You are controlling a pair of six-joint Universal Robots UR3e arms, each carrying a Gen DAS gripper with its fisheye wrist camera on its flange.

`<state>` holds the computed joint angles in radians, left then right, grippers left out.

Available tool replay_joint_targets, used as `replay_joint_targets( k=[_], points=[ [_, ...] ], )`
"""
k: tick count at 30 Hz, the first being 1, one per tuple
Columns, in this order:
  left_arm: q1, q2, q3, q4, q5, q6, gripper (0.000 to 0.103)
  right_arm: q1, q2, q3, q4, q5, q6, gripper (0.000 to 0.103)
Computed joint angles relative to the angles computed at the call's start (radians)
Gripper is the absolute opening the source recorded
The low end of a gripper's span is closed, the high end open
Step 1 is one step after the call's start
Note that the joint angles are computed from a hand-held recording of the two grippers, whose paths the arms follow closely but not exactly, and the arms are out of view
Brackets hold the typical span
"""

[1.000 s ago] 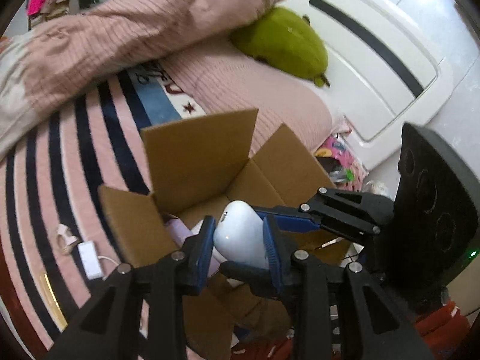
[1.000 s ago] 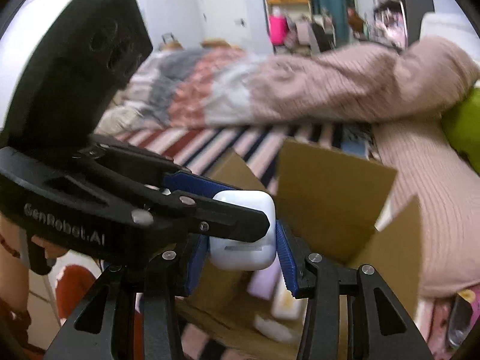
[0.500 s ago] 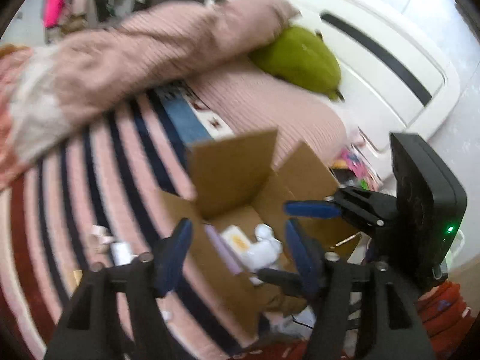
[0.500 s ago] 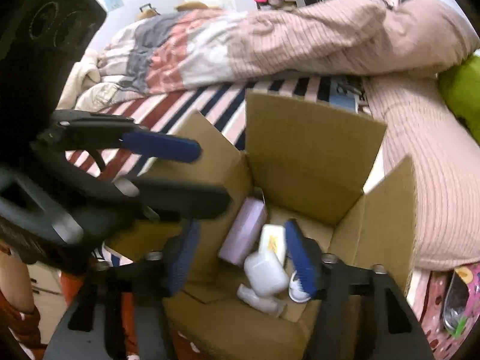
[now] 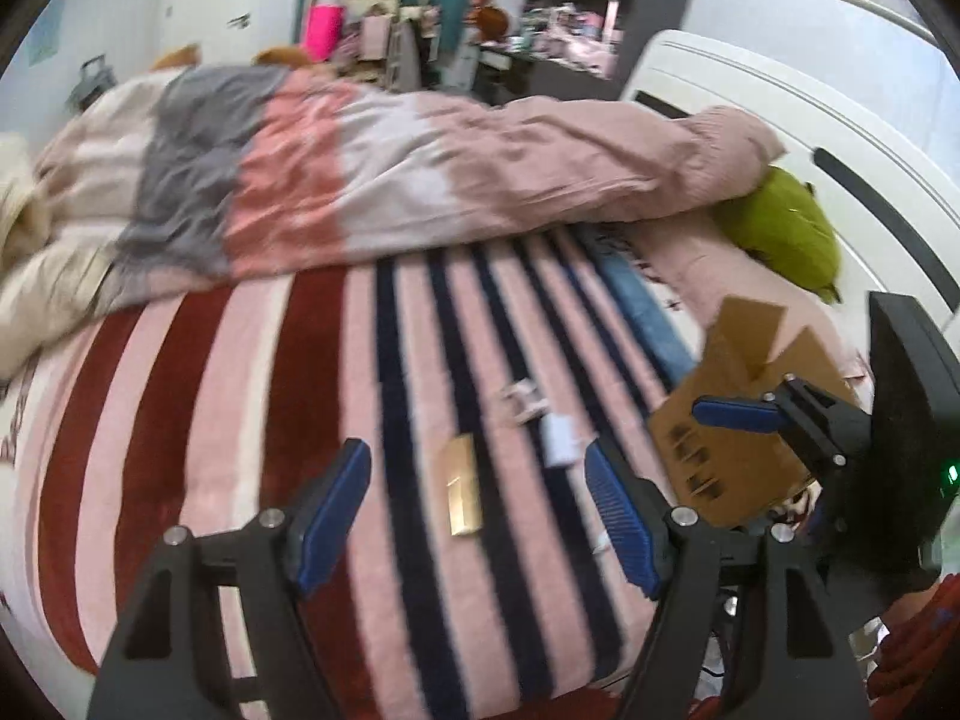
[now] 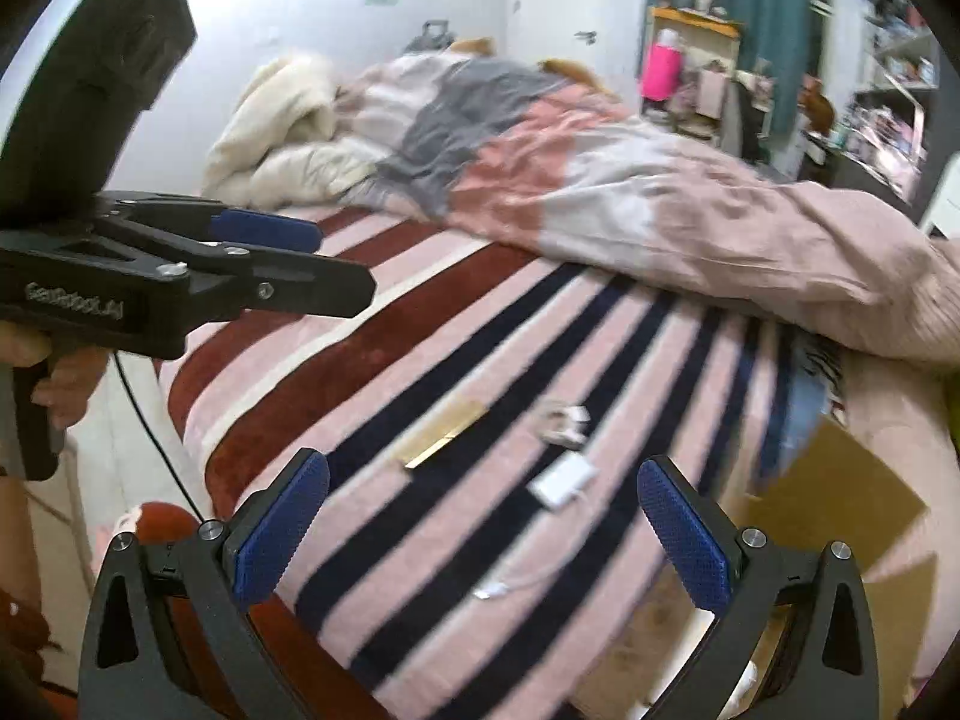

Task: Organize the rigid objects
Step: 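Grasp the gold lipstick tube with the right gripper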

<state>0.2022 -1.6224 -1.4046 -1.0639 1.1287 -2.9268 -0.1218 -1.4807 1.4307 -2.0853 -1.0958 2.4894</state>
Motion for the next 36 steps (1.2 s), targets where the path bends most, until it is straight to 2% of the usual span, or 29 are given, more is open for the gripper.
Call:
replay_joint_targets(
  k=[4,8,13,15,16,18,20,23,27,30,36],
  points=[
    [0.096,0.061,-0.194,0.076,-0.038,0.04,0.071,0.079,0.146,-0.011,-0.057,0.037,0.097,0.103],
    [0.151,0.059,-0.299,0.128,-0.088,0.069,0.071,0.144,0.297,-0.024,-0.17,-0.018,0.209,0.1],
    [0.185,0.058,-0.379,0.176,-0.132,0.072,0.071,0.222,0.502,-0.144,-0.285,-0.162,0.329,0.07],
    [0.191,0.056,-0.393,0.185,-0.15,0.066,0.071,0.233,0.555,-0.198,-0.285,-0.212,0.377,0.042],
    [0.193,0.047,-0.395,0.191,-0.158,0.063,0.071,0.231,0.572,-0.22,-0.276,-0.211,0.394,0.034],
    [0.188,0.037,-0.393,0.198,-0.157,0.058,0.071,0.216,0.55,-0.205,-0.254,-0.184,0.368,0.021],
    [0.181,0.04,-0.396,0.202,-0.154,0.056,0.071,0.198,0.495,-0.16,-0.205,-0.154,0.29,0.014],
    [0.17,0.044,-0.4,0.203,-0.166,0.052,0.071,0.167,0.389,-0.054,-0.133,-0.116,0.174,0.013],
    [0.151,0.044,-0.399,0.199,-0.153,0.04,0.071,0.154,0.316,0.044,-0.129,-0.157,0.097,0.014],
    [0.147,0.053,-0.406,0.197,-0.149,0.037,0.071,0.164,0.308,0.089,-0.189,-0.172,0.097,0.014],
    [0.14,0.064,-0.406,0.167,-0.159,0.043,0.071,0.184,0.347,0.073,-0.25,-0.177,0.14,0.013]
  ],
)
